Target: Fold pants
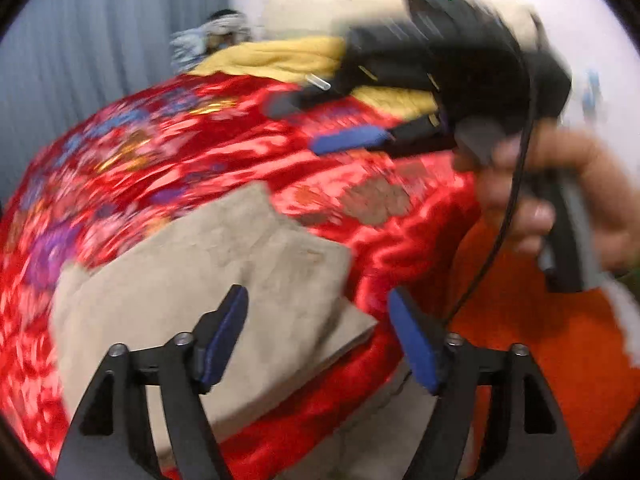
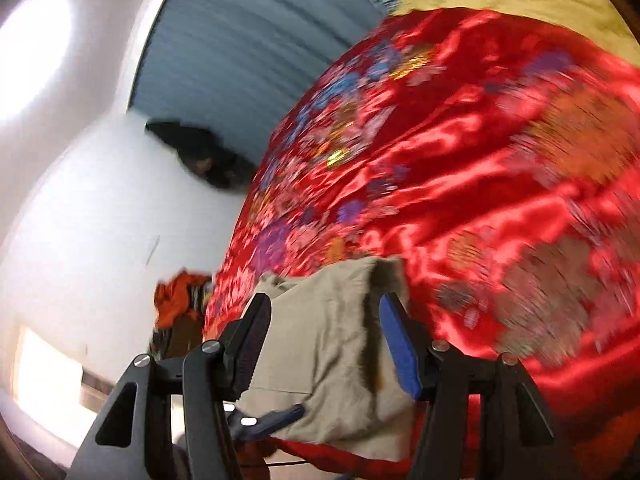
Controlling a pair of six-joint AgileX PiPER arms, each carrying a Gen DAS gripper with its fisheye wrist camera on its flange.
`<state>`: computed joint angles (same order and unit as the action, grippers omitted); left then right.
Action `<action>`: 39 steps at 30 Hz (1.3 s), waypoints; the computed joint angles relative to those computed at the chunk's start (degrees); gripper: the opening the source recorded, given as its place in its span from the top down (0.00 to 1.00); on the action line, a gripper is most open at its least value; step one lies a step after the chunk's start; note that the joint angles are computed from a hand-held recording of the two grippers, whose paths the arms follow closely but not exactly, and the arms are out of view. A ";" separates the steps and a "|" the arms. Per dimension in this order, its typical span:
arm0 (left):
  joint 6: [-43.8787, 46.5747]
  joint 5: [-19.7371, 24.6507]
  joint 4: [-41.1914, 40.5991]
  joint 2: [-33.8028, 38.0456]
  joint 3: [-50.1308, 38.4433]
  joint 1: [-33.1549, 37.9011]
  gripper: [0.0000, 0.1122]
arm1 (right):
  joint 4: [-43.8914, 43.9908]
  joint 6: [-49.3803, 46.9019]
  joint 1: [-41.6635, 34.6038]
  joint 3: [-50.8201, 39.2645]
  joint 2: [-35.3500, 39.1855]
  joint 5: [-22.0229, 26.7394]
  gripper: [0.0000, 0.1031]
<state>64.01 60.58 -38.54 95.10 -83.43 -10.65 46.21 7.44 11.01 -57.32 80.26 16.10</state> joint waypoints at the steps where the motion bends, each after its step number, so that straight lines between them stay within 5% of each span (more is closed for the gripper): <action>1: -1.22 2.38 -1.04 0.64 -2.65 3.43 0.30 | -2.34 0.72 0.70 -2.72 1.32 1.72 0.45; 3: -3.01 3.68 -2.85 2.23 -6.43 8.67 0.29 | -3.80 -0.51 2.45 -7.00 3.78 4.47 0.45; 7: -6.95 -2.76 -1.45 7.79 -11.06 12.95 0.32 | -7.46 -1.11 7.34 -14.51 10.15 9.30 0.45; 9: -6.36 -6.15 1.81 9.97 -10.26 12.26 0.47 | -11.65 1.93 8.98 -16.83 13.75 12.76 0.45; 11: -7.71 -8.38 8.41 12.98 -9.38 11.06 0.51 | -19.87 10.42 10.27 -19.59 18.80 19.70 0.45; 12: -8.00 -8.80 10.38 14.66 -8.44 11.10 0.51 | -21.70 12.63 11.14 -19.24 20.50 21.81 0.55; 17: -5.46 -10.85 7.46 14.86 -4.92 13.42 0.51 | -31.32 22.63 15.82 -15.82 15.44 19.31 0.56; 20: -6.78 -10.07 7.81 14.81 -6.03 13.18 0.47 | -42.40 31.19 17.90 -16.44 13.24 22.27 0.50; 26: -8.37 -9.55 7.91 15.46 -7.38 12.92 0.46 | -43.91 28.00 17.71 -20.00 18.39 26.65 0.50; 28: -10.19 -8.62 8.29 16.01 -8.87 12.83 0.43 | -46.18 28.09 18.37 -22.77 20.27 29.05 0.62; 29: -11.09 -7.55 8.07 16.06 -9.54 13.06 0.43 | -48.40 28.38 18.72 -24.30 20.86 31.21 0.91; 33: -11.21 -5.08 4.98 14.61 -10.42 13.45 0.41 | -50.11 26.95 17.99 -25.40 17.40 30.56 0.93; 36: -8.41 -8.13 3.26 12.87 -7.35 11.65 0.33 | -56.60 28.18 18.04 -28.00 16.32 32.82 0.93; 39: -9.92 -13.03 9.71 13.89 -4.51 7.70 0.33 | -53.55 25.18 14.46 -25.87 18.62 32.07 0.93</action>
